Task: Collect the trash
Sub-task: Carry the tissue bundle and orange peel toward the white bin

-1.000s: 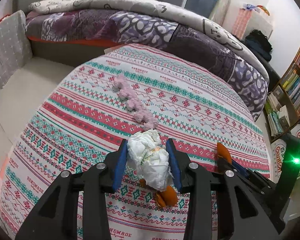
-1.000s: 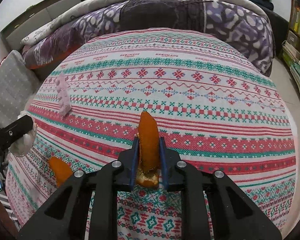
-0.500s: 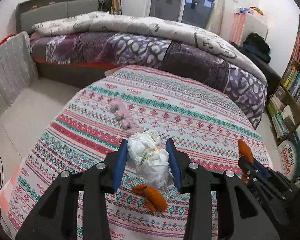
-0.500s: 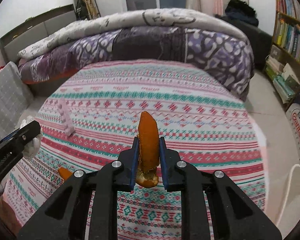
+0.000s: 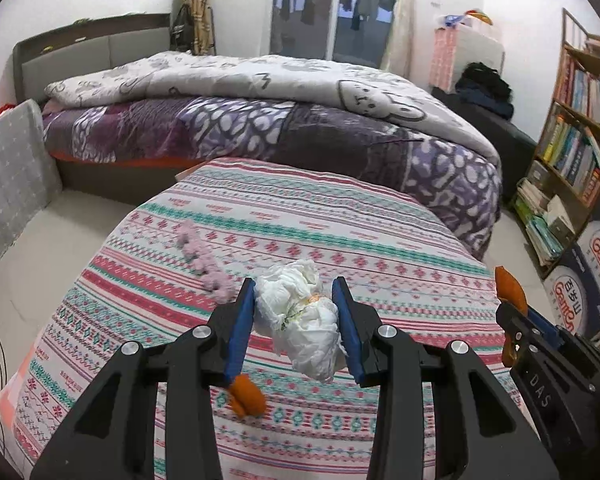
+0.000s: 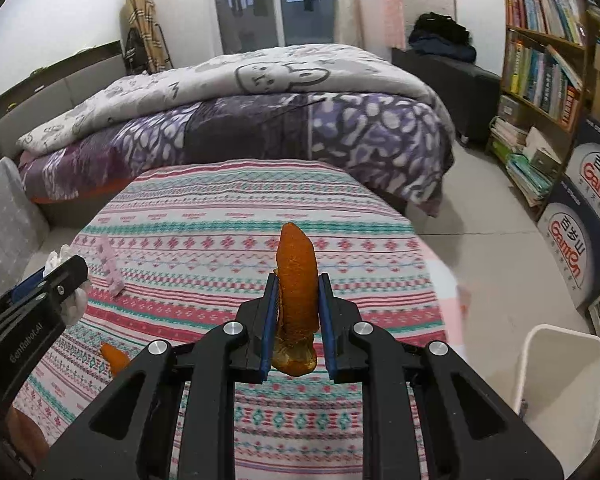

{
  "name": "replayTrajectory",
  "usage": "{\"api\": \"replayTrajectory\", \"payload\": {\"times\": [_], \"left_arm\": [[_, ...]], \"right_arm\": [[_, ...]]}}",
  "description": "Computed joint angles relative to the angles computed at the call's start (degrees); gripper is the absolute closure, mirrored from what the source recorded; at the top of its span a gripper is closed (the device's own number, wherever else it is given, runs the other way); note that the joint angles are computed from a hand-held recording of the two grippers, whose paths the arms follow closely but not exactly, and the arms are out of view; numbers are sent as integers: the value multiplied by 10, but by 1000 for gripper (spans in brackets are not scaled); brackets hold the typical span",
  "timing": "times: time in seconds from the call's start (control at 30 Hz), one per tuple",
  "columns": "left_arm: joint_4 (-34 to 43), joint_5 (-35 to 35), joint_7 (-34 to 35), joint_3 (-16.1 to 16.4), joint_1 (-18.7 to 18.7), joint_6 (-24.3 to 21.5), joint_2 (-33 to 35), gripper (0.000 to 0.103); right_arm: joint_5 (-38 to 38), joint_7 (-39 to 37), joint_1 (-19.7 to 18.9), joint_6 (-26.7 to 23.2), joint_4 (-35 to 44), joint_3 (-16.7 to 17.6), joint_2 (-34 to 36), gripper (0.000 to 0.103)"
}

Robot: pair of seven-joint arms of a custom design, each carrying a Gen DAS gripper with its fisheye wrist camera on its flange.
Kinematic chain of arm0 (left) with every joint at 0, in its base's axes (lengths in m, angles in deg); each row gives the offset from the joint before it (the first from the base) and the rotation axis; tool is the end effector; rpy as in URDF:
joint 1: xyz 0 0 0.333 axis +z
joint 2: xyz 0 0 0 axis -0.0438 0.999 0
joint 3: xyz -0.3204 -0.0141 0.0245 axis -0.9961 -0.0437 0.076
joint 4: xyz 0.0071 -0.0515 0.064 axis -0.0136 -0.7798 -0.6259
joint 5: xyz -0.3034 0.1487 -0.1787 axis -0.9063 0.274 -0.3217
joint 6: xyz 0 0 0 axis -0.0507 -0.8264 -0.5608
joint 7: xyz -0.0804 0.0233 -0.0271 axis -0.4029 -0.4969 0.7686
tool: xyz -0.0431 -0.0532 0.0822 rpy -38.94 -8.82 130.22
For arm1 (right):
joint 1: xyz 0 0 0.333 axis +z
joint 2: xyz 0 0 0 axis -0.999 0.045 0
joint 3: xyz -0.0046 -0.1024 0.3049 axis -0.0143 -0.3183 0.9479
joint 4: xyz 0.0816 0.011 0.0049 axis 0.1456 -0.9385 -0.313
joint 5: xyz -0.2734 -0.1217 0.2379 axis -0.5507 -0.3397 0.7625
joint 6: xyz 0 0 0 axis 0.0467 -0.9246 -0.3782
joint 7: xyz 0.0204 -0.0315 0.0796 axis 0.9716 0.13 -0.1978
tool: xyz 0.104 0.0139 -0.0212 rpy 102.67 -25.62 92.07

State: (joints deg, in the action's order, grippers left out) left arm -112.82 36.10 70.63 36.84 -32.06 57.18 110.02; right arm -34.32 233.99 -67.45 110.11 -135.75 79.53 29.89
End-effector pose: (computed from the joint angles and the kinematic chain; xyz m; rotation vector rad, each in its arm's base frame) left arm 0.6142 -0.3822 0.5292 -1.7974 1.6713 -0.8678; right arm 0.6038 0.2446 0.5211 -1.6304 1.8246 -0.7642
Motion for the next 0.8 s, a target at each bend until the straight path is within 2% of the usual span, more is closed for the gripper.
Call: {"api": "replayTrajectory", "payload": {"times": [0.3,0.8], "left_arm": [[52,-7,30,-6,-27,-4,31,64],[145,-38,93,2,-80,-11,89,64]], "right_arm": [[-26,33,-24,7,-55,-4,-53,85],[-63,96,-88,-1,-141,9,-139,85]]}}
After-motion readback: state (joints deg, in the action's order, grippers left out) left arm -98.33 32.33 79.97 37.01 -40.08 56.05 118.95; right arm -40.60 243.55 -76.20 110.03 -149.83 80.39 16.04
